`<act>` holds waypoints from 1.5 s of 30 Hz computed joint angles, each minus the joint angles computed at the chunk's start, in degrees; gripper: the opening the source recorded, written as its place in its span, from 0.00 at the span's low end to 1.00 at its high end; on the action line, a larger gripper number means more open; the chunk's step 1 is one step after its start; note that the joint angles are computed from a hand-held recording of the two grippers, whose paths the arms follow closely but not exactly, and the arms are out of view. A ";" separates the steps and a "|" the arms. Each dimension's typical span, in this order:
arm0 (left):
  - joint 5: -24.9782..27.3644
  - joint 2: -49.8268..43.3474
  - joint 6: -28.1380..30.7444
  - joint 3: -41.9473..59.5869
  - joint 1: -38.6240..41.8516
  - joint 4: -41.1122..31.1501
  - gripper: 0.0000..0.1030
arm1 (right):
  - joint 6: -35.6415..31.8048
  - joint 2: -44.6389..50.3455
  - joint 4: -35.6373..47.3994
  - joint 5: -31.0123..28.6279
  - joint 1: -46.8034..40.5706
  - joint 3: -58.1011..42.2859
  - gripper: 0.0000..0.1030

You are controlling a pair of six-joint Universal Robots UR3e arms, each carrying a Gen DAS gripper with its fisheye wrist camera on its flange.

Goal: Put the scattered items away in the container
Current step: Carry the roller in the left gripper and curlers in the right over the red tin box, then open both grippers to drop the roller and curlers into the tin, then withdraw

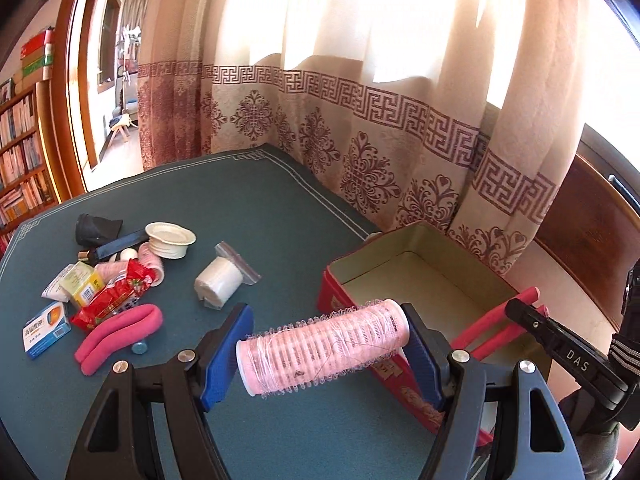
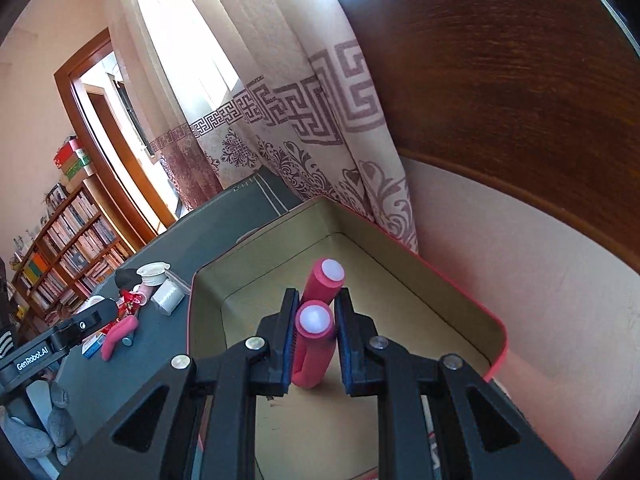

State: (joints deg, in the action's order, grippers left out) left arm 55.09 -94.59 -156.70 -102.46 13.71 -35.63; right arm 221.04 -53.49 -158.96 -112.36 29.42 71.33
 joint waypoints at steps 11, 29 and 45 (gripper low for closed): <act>3.75 -4.42 -2.90 5.60 -8.98 0.66 0.73 | -4.02 -0.44 -1.27 0.72 -0.14 1.15 0.39; 4.14 -9.47 -4.57 11.91 -12.06 -2.45 0.84 | -3.38 -1.00 -1.10 -11.20 3.28 0.89 0.64; 0.85 -3.99 -2.05 3.17 -1.64 0.00 0.84 | -4.09 5.61 4.38 -10.46 6.36 -11.87 0.65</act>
